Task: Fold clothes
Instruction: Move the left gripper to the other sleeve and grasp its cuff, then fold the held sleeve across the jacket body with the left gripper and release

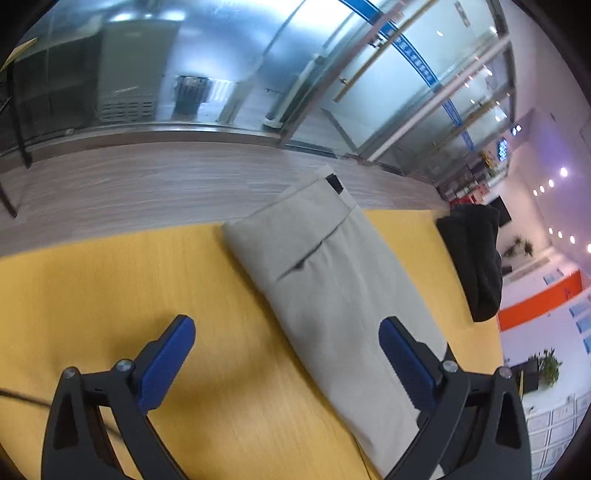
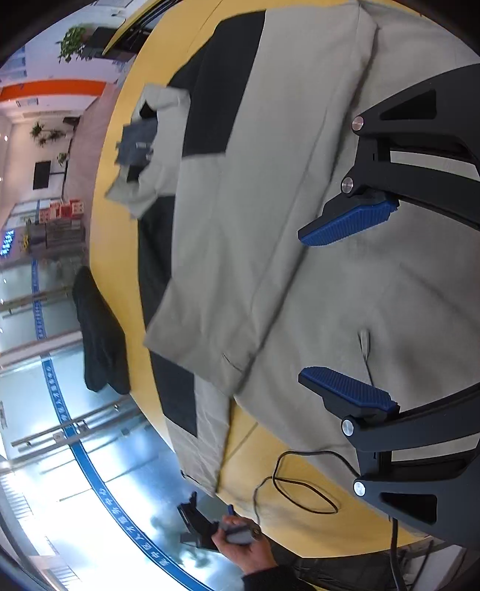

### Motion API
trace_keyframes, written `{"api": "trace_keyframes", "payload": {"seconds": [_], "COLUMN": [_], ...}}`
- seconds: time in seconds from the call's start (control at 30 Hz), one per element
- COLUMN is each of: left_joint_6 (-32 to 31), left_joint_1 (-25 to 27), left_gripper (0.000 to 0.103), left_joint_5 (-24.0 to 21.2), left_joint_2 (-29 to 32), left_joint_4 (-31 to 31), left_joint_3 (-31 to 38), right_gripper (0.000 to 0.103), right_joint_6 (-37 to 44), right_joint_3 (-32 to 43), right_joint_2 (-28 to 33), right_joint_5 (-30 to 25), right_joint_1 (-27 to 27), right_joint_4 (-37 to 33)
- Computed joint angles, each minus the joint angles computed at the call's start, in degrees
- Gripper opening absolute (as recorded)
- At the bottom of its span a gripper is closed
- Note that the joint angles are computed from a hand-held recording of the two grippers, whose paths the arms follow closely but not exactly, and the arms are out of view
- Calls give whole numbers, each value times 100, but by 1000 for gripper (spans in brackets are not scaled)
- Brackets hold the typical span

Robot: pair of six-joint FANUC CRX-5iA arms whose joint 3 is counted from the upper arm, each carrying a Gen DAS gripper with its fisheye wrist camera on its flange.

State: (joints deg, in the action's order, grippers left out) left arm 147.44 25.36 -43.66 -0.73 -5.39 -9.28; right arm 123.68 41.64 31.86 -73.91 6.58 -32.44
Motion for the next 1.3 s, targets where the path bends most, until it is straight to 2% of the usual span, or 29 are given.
{"api": "trace_keyframes", "payload": {"seconds": [0.13, 0.3, 0.33, 0.37, 0.4, 0.47, 0.63, 0.77, 0.83, 0.97, 1.1, 1.3], "left_joint_6": [-226, -15, 45, 119, 286, 316, 82, 101, 23, -338, -993, -1732], "left_joint_1": [-117, -255, -246, -226, -229, -72, 170, -8, -268, -1275, -2343, -3811], "left_gripper": [102, 99, 88, 65, 51, 25, 5, 2, 2, 2, 2, 2], "left_joint_5": [129, 121, 173, 172, 13, 157, 792, 1317, 1408, 1586, 1763, 1643], "left_joint_2": [289, 426, 424, 424, 452, 397, 119, -150, -213, -22, 607, 2263], "left_joint_4": [-386, -836, -874, -905, -1003, -810, -278, -211, -318, -467, -86, 733], "left_joint_3": [277, 431, 408, 404, 470, 306, -173, -232, -7, 910, 1941, 3861], "right_gripper": [69, 69, 69, 69, 69, 69, 69, 69, 69, 69, 69, 69], "right_joint_6": [-53, -150, -186, -197, -194, -184, -155, -114, -103, -138, -206, -215], "right_joint_3": [-112, -184, -177, -179, -190, -220, -315, -387, -395, -332, -221, 11], "right_joint_2": [-17, -24, -14, -10, -10, -10, -39, -104, -146, -221, -346, -545], "right_joint_5": [-12, -63, -77, -90, -98, -115, -182, -201, -197, -192, -129, 11], "right_joint_1": [198, 284, 289, 289, 286, 282, 233, 138, 58, -181, -537, -1309], "right_joint_4": [111, 267, 287, 293, 294, 297, 244, 162, 90, -126, -483, -1028]}}
